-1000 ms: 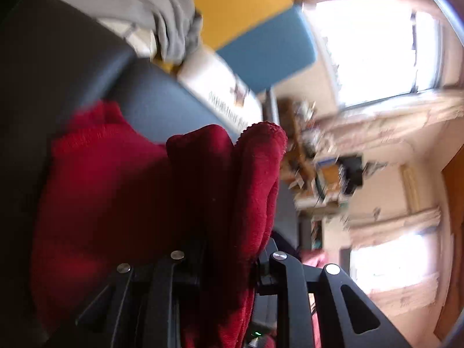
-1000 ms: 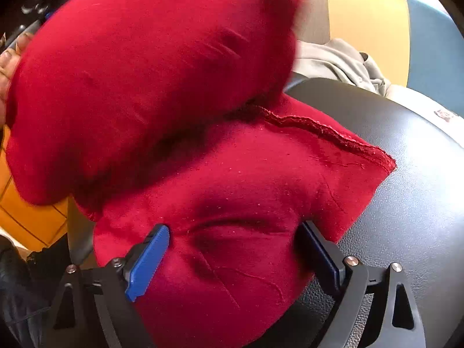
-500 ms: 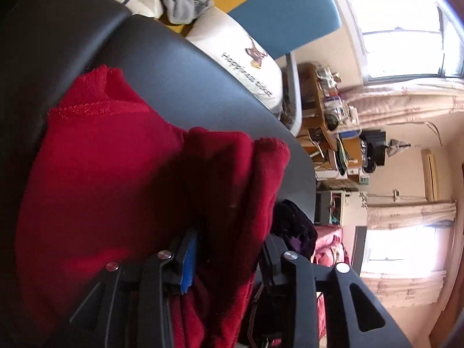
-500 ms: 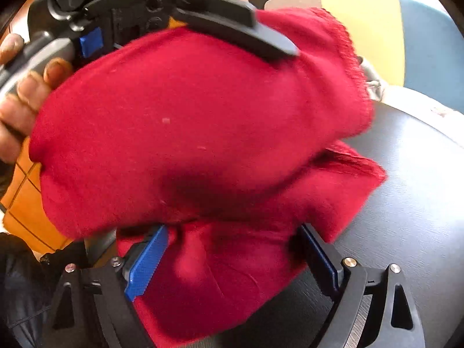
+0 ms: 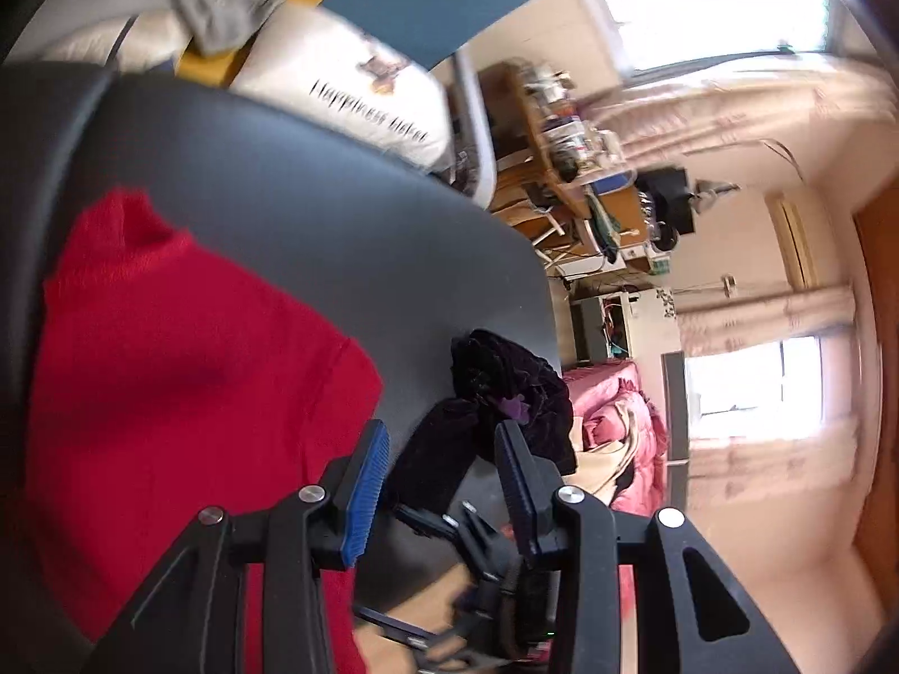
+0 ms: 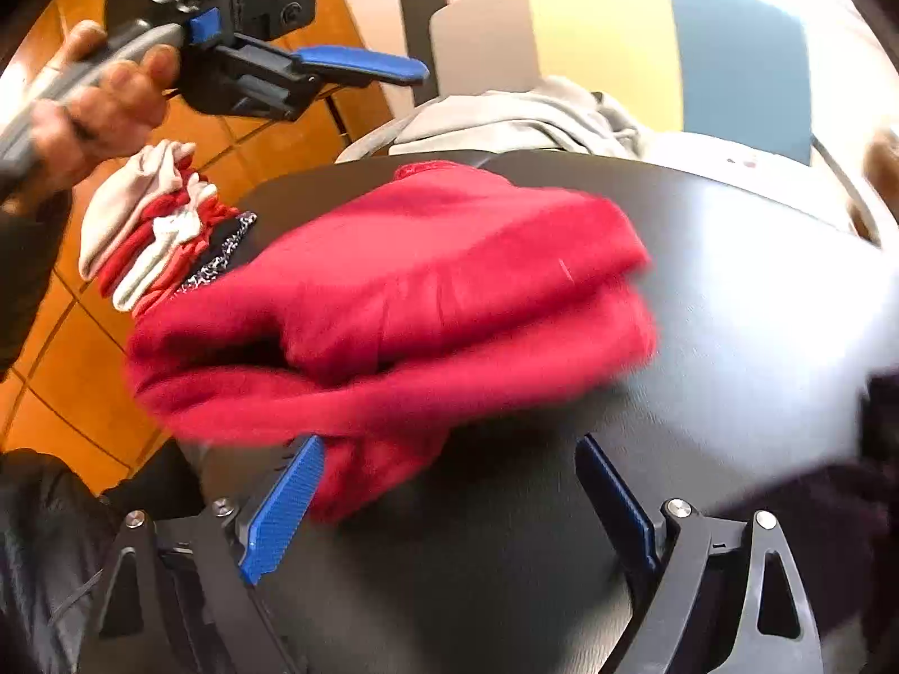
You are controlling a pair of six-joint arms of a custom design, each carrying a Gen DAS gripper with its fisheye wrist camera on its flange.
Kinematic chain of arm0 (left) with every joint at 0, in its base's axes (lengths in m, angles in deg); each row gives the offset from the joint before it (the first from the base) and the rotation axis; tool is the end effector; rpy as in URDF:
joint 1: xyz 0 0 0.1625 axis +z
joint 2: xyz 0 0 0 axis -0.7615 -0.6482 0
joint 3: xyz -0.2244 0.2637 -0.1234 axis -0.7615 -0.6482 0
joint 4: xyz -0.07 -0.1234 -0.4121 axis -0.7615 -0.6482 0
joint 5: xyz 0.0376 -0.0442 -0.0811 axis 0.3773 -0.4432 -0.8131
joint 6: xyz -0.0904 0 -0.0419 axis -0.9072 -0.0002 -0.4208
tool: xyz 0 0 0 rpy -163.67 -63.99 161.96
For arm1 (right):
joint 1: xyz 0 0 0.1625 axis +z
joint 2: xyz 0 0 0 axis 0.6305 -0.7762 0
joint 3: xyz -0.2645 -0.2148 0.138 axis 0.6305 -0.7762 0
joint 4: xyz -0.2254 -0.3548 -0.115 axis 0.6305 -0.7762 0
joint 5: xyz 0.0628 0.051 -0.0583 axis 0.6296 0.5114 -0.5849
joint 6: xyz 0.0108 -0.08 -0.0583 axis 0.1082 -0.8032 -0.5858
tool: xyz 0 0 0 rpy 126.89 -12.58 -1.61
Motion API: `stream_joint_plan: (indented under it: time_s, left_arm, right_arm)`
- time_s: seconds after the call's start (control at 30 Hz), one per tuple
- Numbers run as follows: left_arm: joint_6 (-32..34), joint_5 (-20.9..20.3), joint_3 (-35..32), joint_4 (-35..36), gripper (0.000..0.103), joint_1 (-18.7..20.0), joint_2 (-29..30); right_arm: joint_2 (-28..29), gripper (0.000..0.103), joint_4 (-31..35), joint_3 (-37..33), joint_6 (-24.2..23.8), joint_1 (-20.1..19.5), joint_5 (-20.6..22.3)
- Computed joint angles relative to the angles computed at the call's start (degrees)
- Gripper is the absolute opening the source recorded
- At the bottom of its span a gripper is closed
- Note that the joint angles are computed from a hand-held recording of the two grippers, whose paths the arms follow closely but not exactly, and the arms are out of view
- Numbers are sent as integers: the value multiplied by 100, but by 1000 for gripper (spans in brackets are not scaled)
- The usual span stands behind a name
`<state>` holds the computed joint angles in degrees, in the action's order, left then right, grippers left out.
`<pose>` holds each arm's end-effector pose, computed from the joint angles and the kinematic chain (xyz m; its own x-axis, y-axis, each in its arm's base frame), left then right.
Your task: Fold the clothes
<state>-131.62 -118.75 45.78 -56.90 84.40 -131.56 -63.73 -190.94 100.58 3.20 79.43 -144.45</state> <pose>-0.2297 -0.3585 0.3632 -0.9879 -0.1083 0.1111 -0.1440 0.9068 -0.3963 0.2918 -0.2879 0.1180 -0.5998 -0.7747 0.2001 -0.7989 0.5937 -0.0962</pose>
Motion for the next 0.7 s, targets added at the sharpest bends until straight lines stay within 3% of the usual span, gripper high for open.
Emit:
stream_joint_plan:
  time_s: [0.13, 0.2, 0.27, 0.4, 0.47, 0.57, 0.63, 0.7]
  left_arm:
    - [124, 786, 225, 779, 39, -316, -808]
    - [21, 1144, 356, 1433, 39, -482, -1348]
    - [-68, 1411, 528, 1934, 39, -622, -1912]
    - [-230, 1870, 910, 2466, 39, -1032, -3018]
    - [-229, 2028, 1066, 2720, 39, -1220, -3383]
    - [40, 1937, 1290, 2797, 39, -1352, -3723]
    - [274, 1821, 1490, 2769, 39, -1417, -3906]
    - [529, 1595, 1699, 2728, 39, -1440, -4053]
  right_arm:
    - [-1402, 92, 652, 513, 557, 183, 28]
    - [-2004, 92, 899, 642, 750, 151, 666]
    - [-2133, 92, 900, 655, 807, 299, 1145]
    - [-1135, 91, 472, 360, 1205, 582, 2060]
    - [-538, 90, 353, 126, 1391, 727, 1972]
    - [116, 69, 223, -144, 1622, 894, 1739]
    - [356, 9, 107, -231, 1933, 962, 1495]
    - [186, 10, -61, -42, 2145, 799, 1613]
